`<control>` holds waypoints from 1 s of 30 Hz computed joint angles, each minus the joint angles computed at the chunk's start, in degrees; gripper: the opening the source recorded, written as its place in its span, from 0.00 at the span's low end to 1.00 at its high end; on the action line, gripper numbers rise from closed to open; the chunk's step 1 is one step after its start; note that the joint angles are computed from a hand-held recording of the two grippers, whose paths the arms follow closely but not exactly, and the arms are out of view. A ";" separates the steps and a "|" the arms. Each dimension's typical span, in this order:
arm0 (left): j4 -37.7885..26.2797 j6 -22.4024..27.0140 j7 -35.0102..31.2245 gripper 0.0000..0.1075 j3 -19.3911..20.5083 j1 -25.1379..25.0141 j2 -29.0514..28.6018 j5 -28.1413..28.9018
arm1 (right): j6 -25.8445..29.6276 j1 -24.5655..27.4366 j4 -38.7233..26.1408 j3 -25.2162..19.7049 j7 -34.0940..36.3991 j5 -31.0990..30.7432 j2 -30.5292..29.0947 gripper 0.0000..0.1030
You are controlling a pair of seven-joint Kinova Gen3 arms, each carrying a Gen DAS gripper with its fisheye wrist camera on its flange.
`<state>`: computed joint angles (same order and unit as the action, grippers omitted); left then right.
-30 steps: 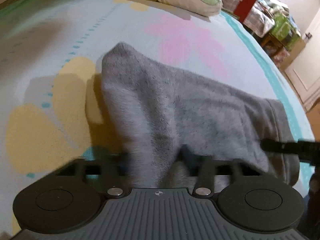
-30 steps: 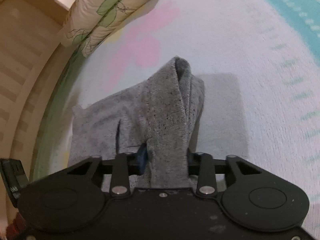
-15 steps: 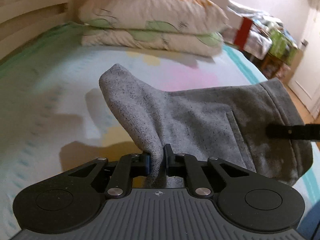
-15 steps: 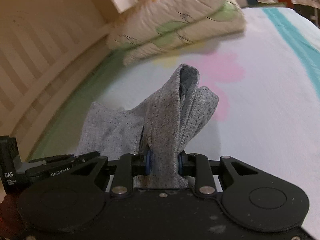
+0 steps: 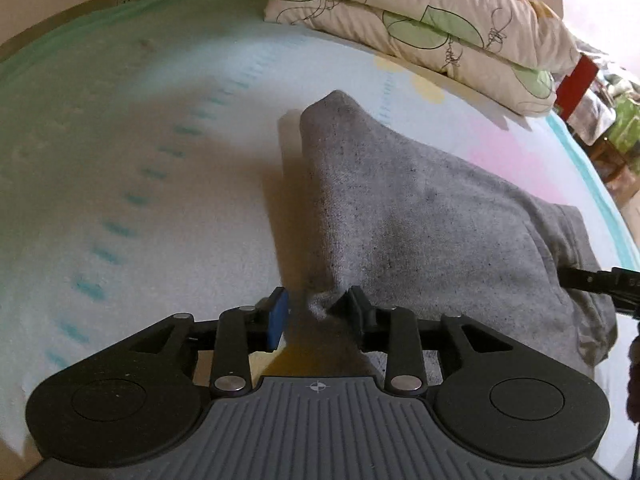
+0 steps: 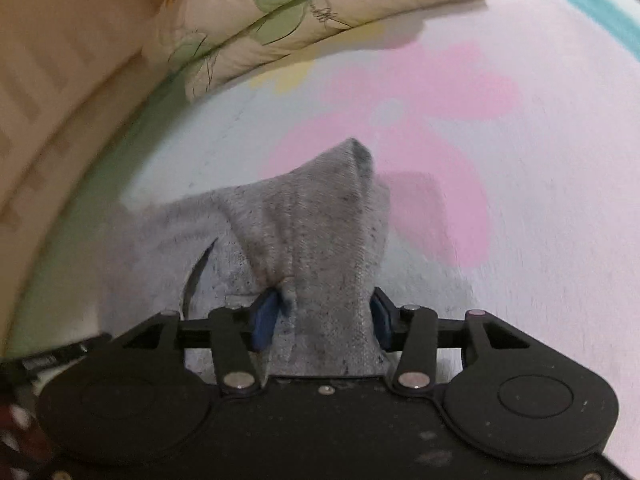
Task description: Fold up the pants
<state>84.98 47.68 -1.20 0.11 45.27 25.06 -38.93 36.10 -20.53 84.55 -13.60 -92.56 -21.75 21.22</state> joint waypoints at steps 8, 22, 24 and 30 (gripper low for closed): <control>-9.31 12.32 4.14 0.29 0.08 9.62 2.75 -7.65 | -10.00 -16.18 8.24 12.11 -4.31 13.67 -10.39 0.51; -12.37 14.27 5.78 0.30 1.23 11.64 4.92 -1.91 | -6.95 -10.88 17.84 1.25 -12.24 22.37 -17.64 0.40; -12.01 15.95 8.26 0.30 0.77 14.15 4.14 -3.23 | -6.24 -10.66 17.90 1.01 -13.51 22.09 -19.46 0.41; -12.67 17.76 15.23 0.31 1.57 18.41 3.54 -6.74 | -6.85 -10.60 20.90 -2.10 -21.26 24.97 -25.11 0.50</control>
<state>72.31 65.44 14.03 1.68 63.68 28.61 -45.67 29.25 -31.13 105.46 -15.70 -113.82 3.22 -3.89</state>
